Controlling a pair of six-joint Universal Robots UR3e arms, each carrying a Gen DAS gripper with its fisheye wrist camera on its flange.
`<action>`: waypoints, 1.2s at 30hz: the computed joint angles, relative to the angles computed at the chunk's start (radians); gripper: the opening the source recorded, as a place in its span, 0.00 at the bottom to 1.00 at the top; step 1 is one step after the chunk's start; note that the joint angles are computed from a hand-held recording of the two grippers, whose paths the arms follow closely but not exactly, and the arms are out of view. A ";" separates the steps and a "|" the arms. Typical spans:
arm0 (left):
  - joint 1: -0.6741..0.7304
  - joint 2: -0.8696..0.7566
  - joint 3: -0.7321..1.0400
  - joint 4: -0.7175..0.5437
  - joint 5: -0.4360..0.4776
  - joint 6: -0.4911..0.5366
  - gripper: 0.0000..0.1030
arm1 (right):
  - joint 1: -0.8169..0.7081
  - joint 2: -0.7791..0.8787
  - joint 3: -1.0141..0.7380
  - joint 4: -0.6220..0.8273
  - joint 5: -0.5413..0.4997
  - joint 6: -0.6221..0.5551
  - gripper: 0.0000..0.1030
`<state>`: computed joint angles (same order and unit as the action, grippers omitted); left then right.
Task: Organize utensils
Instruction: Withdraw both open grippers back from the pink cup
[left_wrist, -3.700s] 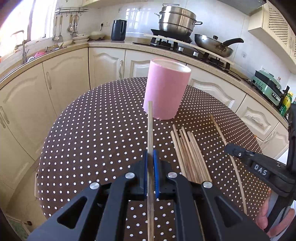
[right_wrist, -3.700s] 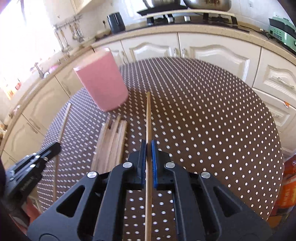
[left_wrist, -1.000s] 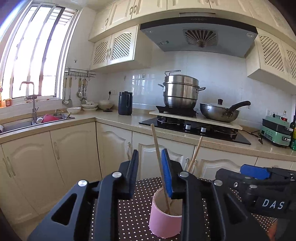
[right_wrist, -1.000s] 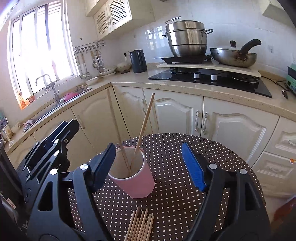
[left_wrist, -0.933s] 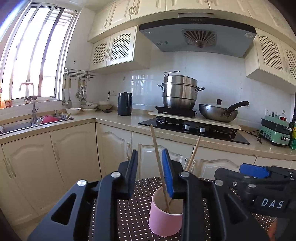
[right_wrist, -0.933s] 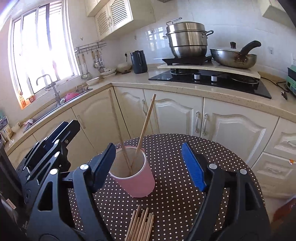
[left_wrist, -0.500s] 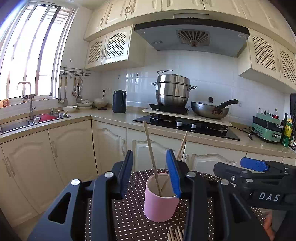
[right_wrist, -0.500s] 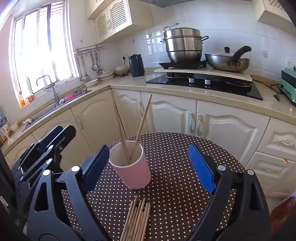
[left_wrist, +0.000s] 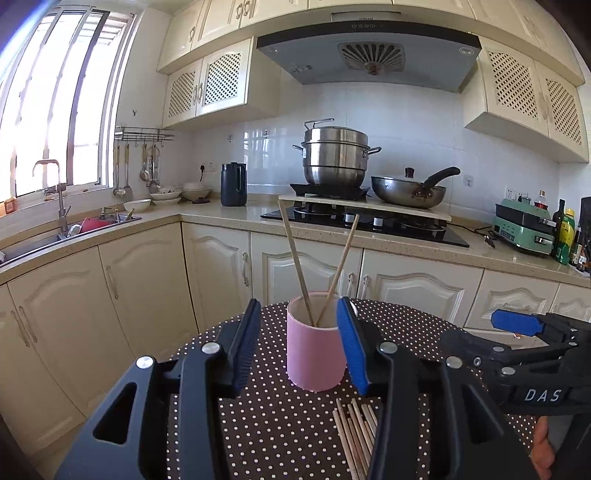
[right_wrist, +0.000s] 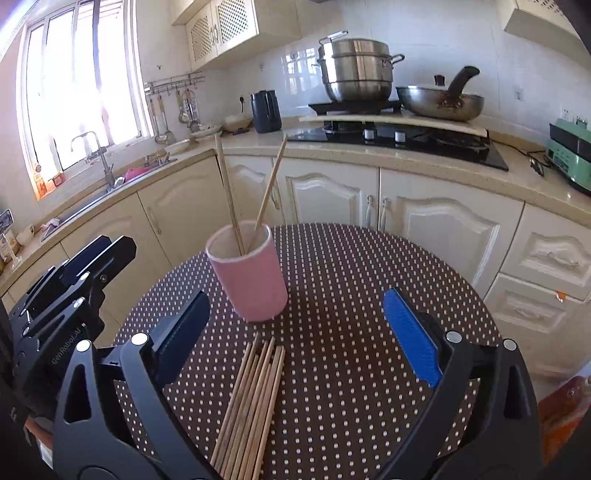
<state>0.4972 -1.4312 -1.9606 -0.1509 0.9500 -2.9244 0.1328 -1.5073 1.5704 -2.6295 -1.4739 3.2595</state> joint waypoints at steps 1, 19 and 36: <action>0.009 0.012 -0.017 -0.014 -0.019 0.018 0.44 | 0.001 -0.005 0.012 0.004 -0.001 0.003 0.91; 0.132 0.203 -0.243 -0.208 -0.102 0.199 0.62 | 0.032 -0.102 0.218 0.064 -0.050 0.018 0.91; 0.149 0.195 -0.285 -0.351 -0.016 0.320 0.65 | -0.008 -0.113 0.358 0.129 -0.009 0.101 0.91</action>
<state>0.6460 -1.2361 -2.2456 -0.5017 0.9341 -2.6046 0.1245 -1.6208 1.9288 -2.5008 -1.4829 3.3601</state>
